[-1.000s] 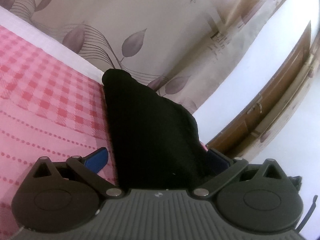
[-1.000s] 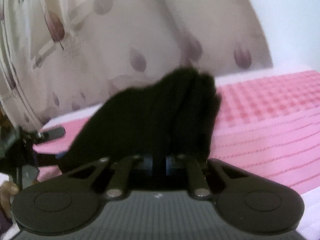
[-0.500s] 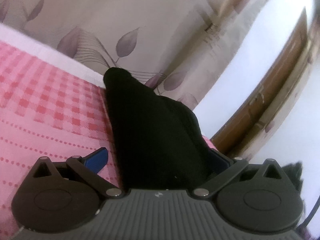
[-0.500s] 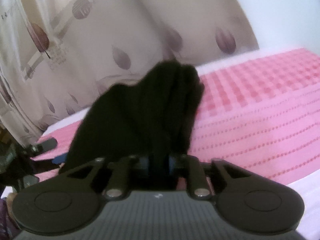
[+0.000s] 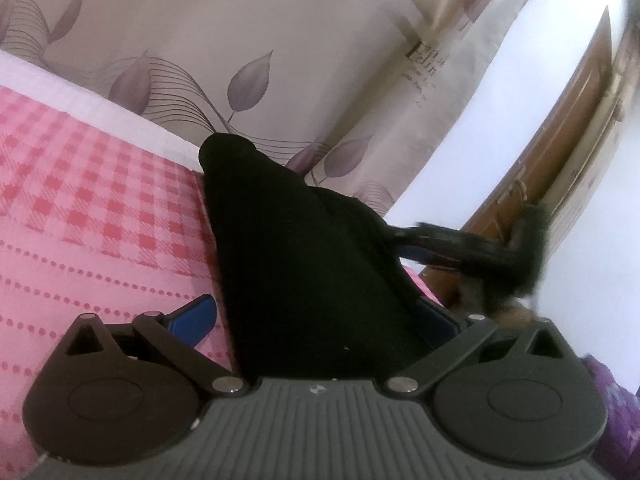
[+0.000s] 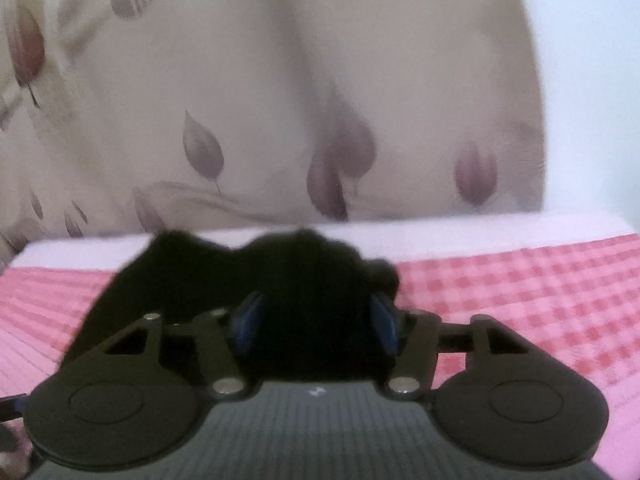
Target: Fold small clothes
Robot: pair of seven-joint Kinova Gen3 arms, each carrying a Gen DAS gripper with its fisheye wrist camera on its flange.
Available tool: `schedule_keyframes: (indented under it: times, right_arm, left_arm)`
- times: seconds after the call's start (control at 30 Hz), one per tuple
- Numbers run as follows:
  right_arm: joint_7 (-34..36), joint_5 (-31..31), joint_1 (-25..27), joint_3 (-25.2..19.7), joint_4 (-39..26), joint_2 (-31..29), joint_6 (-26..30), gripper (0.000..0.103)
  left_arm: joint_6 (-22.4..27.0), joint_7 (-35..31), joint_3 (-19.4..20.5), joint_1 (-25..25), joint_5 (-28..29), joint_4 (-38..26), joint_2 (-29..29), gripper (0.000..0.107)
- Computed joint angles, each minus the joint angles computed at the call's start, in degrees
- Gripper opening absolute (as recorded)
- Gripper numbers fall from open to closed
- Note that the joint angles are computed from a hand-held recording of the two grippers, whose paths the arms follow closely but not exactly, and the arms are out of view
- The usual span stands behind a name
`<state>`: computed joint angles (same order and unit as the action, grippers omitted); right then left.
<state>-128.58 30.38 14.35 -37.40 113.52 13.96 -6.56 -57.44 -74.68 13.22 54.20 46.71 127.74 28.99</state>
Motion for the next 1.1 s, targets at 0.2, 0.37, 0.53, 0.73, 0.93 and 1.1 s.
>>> schedule_keyframes:
  times: [0.2,0.37,0.53,0.73,0.93,1.1]
  right_arm:
    - [-5.47,1.80,8.02,-3.93,3.66,2.37,-9.19,0.020]
    - [-16.79,6.54,17.19,-9.92,5.45,12.71,-18.55,0.024]
    - [-14.39,0.39,9.33,-0.64,8.28,10.27,-24.81,0.043]
    - [-0.41,-10.12,-6.48,14.17,11.04,-3.23,-23.67,0.043]
    - [12.99,-9.95,-22.26,23.45,1.28,-0.83,-10.48,0.042]
    - [8.44,-14.39,-19.02,20.86,-2.30,5.25,-5.30,0.038]
  left_arm:
    - [0.48,0.46,0.09,-0.27,-0.16,-0.05,-0.09,0.103]
    - [0.96,0.05,-0.01,-0.17,0.23,-0.29,-0.24,0.103]
    - [1.32,0.56,0.01,-0.48,-0.01,-0.18,-0.34,0.103]
    - [1.56,0.63,-0.09,-0.49,-0.07,-0.17,-0.42,0.103]
    - [1.58,0.57,-0.14,-0.46,-0.01,-0.23,-0.40,0.103]
    - [2.29,1.08,-0.07,-0.89,-0.37,-0.12,-0.60,0.103]
